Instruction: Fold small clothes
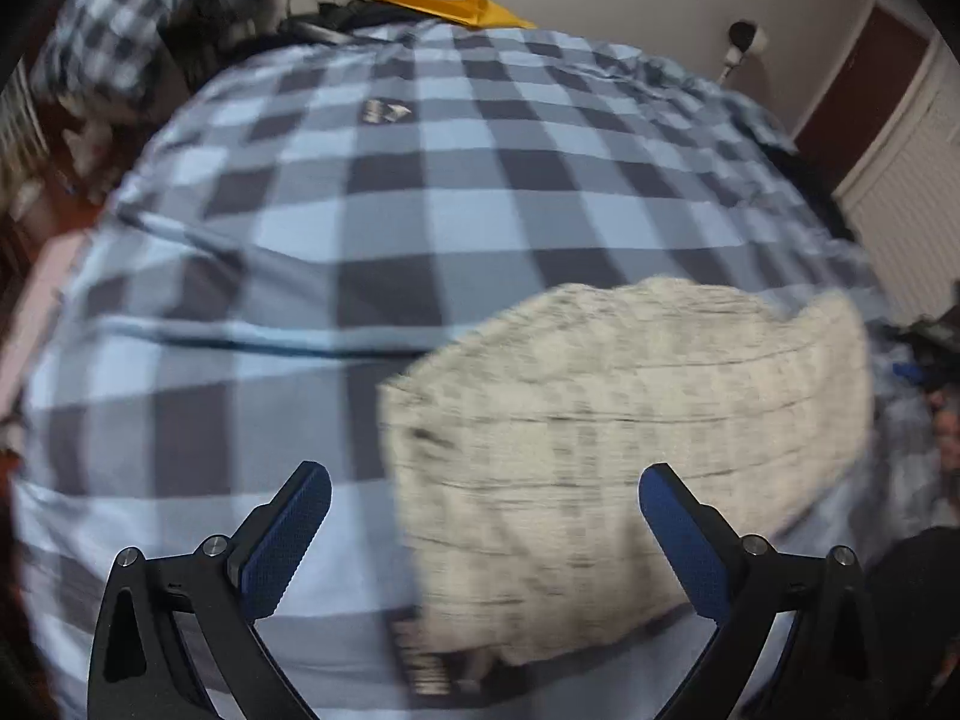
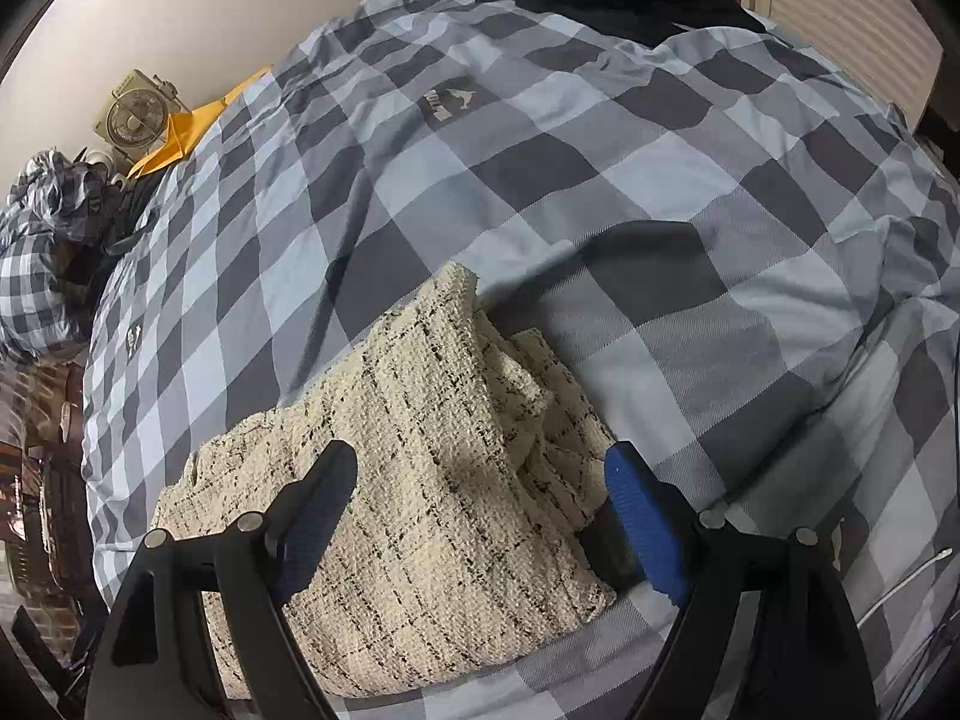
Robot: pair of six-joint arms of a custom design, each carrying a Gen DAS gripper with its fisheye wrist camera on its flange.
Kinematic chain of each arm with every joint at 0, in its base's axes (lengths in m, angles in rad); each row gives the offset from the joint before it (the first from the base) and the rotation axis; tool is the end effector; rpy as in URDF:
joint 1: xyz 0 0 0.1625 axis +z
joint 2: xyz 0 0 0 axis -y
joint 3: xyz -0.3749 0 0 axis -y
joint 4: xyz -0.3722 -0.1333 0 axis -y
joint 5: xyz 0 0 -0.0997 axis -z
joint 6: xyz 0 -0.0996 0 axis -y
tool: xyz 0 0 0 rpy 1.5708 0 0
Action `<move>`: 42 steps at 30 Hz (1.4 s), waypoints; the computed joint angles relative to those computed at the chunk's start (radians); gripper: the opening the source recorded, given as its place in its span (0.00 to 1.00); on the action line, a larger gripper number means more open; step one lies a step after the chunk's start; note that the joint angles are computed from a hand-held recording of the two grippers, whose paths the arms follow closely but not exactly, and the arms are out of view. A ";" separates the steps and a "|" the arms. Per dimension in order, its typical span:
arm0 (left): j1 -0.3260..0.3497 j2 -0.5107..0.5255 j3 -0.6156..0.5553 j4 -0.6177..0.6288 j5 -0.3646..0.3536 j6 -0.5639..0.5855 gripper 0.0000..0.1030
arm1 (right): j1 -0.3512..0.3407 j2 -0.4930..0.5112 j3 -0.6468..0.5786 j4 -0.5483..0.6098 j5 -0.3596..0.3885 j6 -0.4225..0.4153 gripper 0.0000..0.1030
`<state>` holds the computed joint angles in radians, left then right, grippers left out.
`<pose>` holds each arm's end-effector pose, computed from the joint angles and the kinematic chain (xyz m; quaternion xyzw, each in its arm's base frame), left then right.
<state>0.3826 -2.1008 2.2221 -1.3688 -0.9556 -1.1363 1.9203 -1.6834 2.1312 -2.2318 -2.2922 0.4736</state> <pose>-0.1594 -0.2698 0.3321 0.0731 0.9391 -0.2133 0.2595 0.2027 -0.3589 0.3219 -0.0952 -0.9262 0.2316 0.2818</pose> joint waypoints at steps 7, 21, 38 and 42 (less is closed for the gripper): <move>0.000 0.220 -0.071 0.259 -0.022 -0.322 1.00 | -0.024 -0.022 -0.006 0.020 0.029 -0.029 0.80; 0.226 -0.003 0.134 -0.428 -0.160 -0.055 0.56 | -0.145 0.075 -0.056 0.001 0.204 -0.182 0.80; 0.050 -0.109 0.180 -0.729 0.032 0.023 0.11 | -0.071 -0.084 0.018 -0.161 0.389 -0.227 0.16; 0.102 -0.081 0.184 -0.840 0.061 0.073 0.06 | -0.046 -0.080 0.021 -0.275 0.412 -0.246 0.15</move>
